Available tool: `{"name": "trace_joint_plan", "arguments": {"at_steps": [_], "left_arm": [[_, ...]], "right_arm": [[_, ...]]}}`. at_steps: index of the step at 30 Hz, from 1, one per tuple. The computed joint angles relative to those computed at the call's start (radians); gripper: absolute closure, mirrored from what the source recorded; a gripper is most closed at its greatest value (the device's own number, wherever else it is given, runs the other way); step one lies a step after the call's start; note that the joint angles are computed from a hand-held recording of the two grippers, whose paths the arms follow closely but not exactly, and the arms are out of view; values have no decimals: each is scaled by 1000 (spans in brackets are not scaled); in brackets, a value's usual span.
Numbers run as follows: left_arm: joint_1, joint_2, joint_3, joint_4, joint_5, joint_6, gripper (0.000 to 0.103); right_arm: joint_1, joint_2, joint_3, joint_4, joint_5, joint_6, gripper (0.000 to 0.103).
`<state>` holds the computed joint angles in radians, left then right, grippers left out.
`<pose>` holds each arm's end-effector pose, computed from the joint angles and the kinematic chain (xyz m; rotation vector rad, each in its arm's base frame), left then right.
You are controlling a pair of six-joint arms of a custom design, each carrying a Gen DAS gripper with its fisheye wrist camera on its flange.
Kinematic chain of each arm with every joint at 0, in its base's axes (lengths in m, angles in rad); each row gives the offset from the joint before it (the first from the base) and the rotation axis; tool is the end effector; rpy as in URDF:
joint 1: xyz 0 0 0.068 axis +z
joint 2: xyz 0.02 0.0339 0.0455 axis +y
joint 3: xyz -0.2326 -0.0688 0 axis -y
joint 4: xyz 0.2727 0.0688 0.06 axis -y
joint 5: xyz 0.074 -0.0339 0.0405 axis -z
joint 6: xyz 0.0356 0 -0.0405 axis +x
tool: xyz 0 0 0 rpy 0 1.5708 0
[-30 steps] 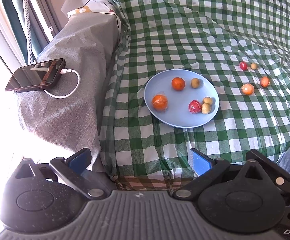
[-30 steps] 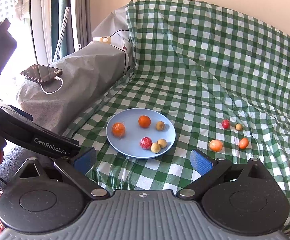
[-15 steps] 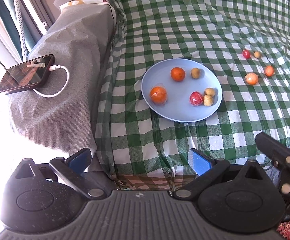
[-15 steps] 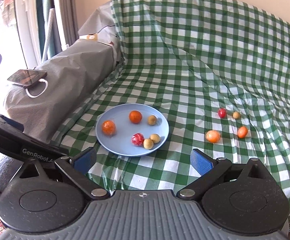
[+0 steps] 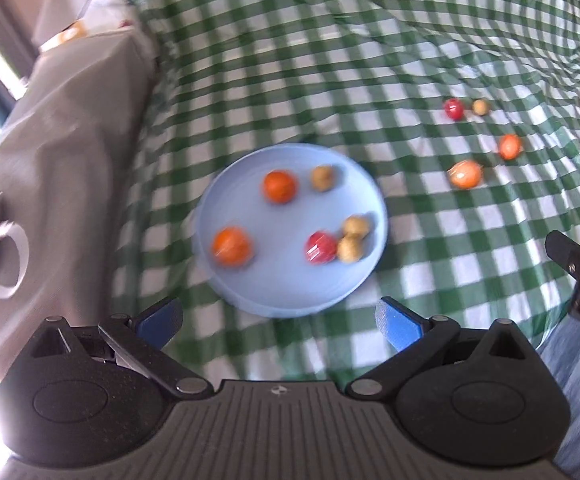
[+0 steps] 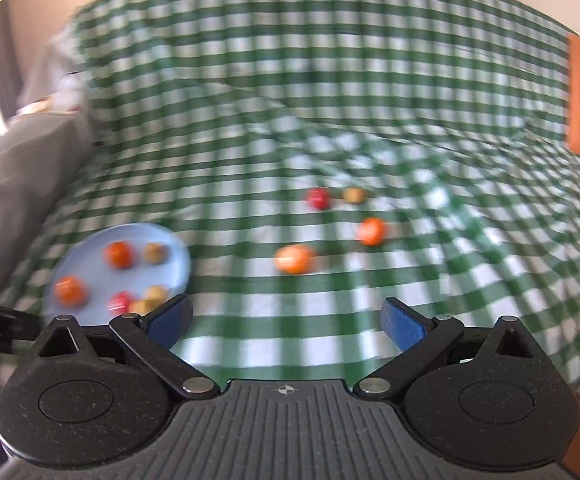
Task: Organize fruits
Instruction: 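Grasp an orange with the left gripper while the right grasps another orange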
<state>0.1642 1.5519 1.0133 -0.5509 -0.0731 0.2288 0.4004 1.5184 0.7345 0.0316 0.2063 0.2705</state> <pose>0.3263 0.0567 0.1606 0.0624 2.6742 0.2241 0.3001 0.1191 0.1214 -0.0463 2.3052 0.1037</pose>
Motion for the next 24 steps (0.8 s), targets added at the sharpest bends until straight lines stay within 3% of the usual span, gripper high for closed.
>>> {"name": "trace_joint_plan", "arguments": {"at_steps": [6, 11, 16, 20, 22, 23, 24], "left_arm": [[-136, 270, 236, 57, -48, -49, 0], [-210, 510, 455, 78, 0, -74, 0], [-267, 744, 676, 46, 69, -21, 0], [-298, 913, 843, 37, 59, 40, 0], [-297, 988, 933, 5, 109, 64, 0], [-296, 1003, 946, 12, 130, 62, 2], [-295, 1005, 942, 28, 150, 55, 12]], "right_arm": [[-150, 251, 121, 112, -14, -10, 3], [-233, 518, 322, 181, -46, -40, 3], [-293, 775, 599, 153, -118, -91, 3], [-323, 940, 798, 111, -185, -172, 3], [-325, 1004, 873, 100, -191, -208, 3], [-325, 1030, 899, 101, -189, -226, 5], [-322, 1049, 914, 106, -181, -246, 10]]}}
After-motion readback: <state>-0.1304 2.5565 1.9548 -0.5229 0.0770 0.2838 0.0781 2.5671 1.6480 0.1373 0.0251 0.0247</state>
